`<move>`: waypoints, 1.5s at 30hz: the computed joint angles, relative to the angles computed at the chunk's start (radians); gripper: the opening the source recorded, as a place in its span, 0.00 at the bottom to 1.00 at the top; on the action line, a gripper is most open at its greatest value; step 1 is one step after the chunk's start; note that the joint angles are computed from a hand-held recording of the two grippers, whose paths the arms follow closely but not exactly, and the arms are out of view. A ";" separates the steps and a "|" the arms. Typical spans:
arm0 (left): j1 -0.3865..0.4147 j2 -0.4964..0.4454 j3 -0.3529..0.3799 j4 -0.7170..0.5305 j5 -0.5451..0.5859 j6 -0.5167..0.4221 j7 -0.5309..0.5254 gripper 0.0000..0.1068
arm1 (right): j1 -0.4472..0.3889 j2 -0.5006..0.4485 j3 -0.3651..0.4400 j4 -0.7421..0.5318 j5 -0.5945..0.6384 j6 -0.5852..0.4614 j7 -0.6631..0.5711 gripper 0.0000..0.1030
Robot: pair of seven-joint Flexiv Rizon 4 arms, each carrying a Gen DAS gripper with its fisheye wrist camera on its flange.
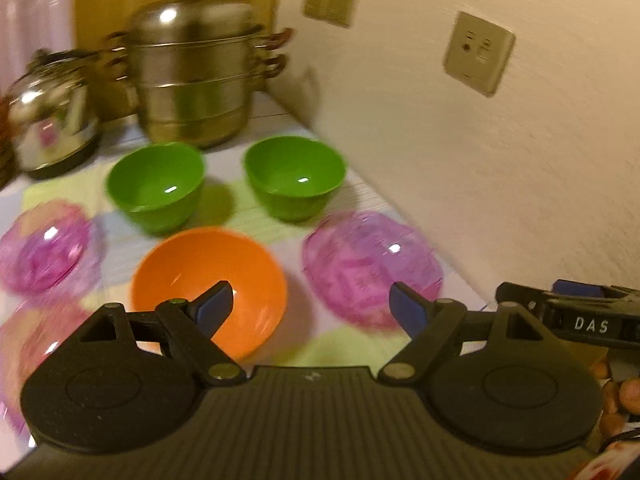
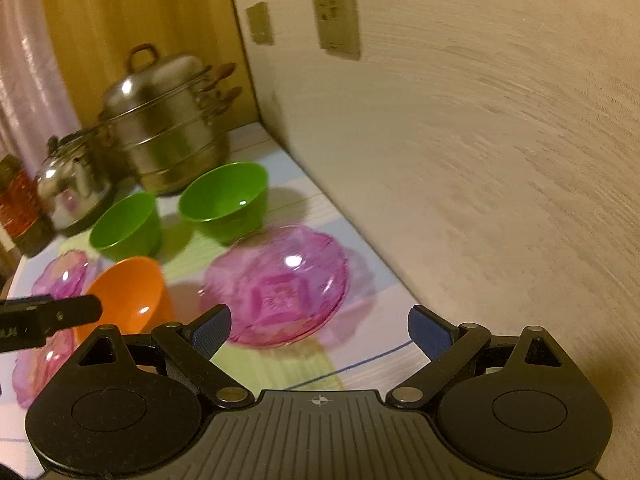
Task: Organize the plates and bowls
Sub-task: 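Move both grippers to the pink plate by the wall and close on its rim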
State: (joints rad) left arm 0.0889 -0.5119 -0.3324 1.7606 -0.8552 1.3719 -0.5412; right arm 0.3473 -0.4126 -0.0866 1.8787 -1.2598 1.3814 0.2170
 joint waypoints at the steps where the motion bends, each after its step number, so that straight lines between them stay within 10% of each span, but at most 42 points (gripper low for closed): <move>1: -0.008 -0.023 0.007 -0.033 0.021 -0.019 -0.005 0.78 | -0.002 -0.007 -0.004 -0.006 0.000 0.002 0.002 0.92; 26: -0.167 -0.559 0.233 -0.910 0.549 -0.588 -0.260 0.42 | 0.017 -0.267 -0.008 -0.223 0.521 -0.018 -0.386 0.60; 45: -0.196 -0.659 0.261 -1.095 0.643 -0.706 -0.318 0.20 | 0.039 -0.357 0.019 -0.322 0.834 -0.046 -0.618 0.27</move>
State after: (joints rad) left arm -0.1074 -1.1713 -0.0709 0.6660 -0.2118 0.6661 -0.8588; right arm 0.3860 -0.7698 -0.0675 1.5566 -0.4257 1.3355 -0.4006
